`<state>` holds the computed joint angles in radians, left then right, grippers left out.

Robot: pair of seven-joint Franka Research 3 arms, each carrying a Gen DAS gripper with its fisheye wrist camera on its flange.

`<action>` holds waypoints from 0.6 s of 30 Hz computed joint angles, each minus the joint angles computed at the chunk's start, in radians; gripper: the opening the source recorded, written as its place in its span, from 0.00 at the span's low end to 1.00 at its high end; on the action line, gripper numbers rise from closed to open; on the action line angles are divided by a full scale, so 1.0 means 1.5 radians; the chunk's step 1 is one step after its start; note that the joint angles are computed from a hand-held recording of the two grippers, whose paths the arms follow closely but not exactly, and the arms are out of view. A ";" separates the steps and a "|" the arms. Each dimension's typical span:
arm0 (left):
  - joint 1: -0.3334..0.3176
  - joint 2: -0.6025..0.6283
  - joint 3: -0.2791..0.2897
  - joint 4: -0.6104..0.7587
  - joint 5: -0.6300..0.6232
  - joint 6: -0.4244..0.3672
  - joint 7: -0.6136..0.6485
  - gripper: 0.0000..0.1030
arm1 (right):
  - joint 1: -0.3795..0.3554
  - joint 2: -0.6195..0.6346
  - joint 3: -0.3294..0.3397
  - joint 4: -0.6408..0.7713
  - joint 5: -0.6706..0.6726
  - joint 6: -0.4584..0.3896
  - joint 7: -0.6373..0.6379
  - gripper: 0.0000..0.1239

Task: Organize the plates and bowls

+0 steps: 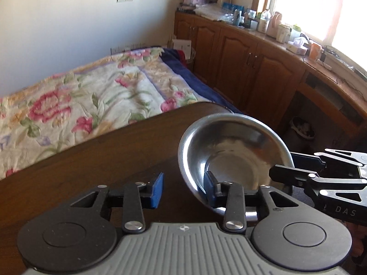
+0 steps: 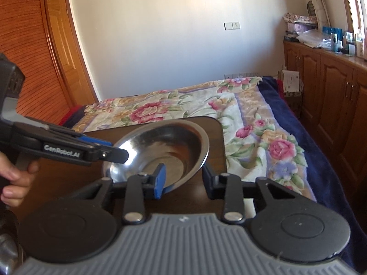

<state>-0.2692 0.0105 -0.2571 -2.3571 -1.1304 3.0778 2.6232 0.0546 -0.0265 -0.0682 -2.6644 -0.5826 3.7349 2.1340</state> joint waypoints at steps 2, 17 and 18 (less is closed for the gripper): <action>0.003 -0.001 0.002 0.005 -0.008 -0.016 -0.001 0.32 | -0.003 0.003 -0.003 0.004 -0.020 -0.001 0.021 0.27; -0.032 -0.060 0.031 -0.030 -0.040 -0.017 0.028 0.15 | -0.022 -0.003 -0.005 0.012 -0.072 0.007 0.096 0.13; -0.038 -0.070 0.037 -0.035 -0.050 -0.018 0.038 0.15 | -0.020 -0.009 -0.005 0.009 -0.066 0.005 0.092 0.13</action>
